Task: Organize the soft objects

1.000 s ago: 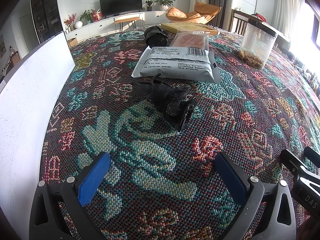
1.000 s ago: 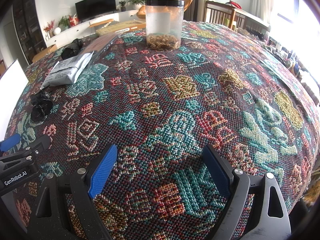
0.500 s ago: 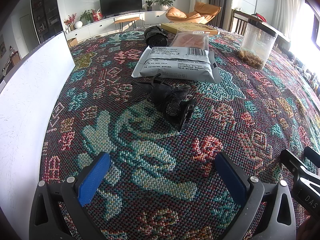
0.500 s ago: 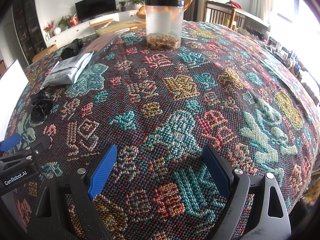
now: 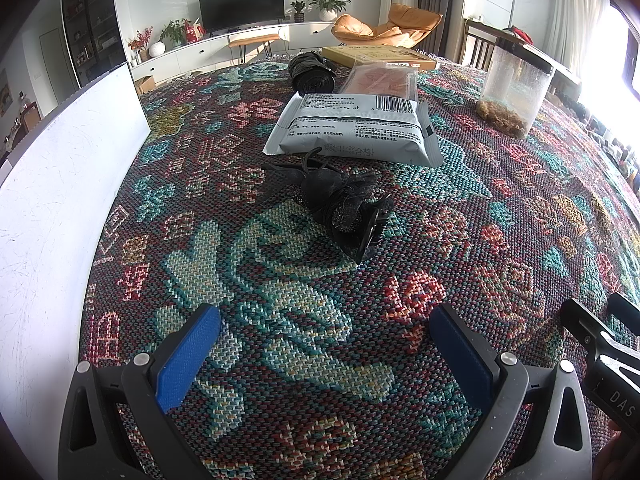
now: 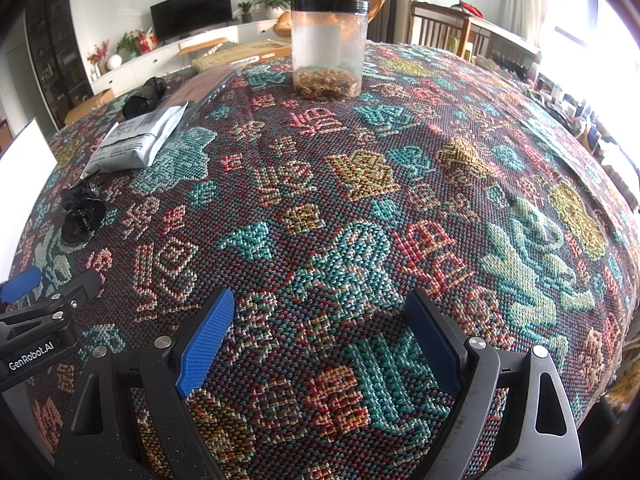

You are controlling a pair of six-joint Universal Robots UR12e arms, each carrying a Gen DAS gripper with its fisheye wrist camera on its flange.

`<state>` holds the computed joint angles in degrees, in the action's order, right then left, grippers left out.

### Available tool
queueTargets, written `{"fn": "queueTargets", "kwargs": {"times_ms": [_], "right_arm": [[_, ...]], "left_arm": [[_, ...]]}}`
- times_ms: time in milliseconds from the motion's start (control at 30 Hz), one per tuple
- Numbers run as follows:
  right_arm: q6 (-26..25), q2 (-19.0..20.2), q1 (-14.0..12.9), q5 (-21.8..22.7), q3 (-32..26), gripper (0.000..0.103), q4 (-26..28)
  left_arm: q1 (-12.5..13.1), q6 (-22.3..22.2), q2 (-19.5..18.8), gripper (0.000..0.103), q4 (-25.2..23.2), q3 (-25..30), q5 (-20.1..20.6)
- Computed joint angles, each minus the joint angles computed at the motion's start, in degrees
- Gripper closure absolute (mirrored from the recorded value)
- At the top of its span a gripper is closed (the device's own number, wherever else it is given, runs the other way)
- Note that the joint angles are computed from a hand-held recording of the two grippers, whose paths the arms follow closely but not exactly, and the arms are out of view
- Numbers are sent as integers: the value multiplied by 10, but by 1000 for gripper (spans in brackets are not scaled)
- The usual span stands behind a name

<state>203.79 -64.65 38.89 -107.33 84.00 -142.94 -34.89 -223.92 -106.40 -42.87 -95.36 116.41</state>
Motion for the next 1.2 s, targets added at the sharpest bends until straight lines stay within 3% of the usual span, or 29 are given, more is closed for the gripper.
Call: {"fn": "queueTargets", "kwargs": {"times_ms": [967,1200], "right_arm": [[0,0,0,0,0,14,0],[1,0,-1,4,0,13,-2]], "left_arm": [[1,0,-1,0,2,0,-2],[-9,17,25,0,-14,-21,-33]]}}
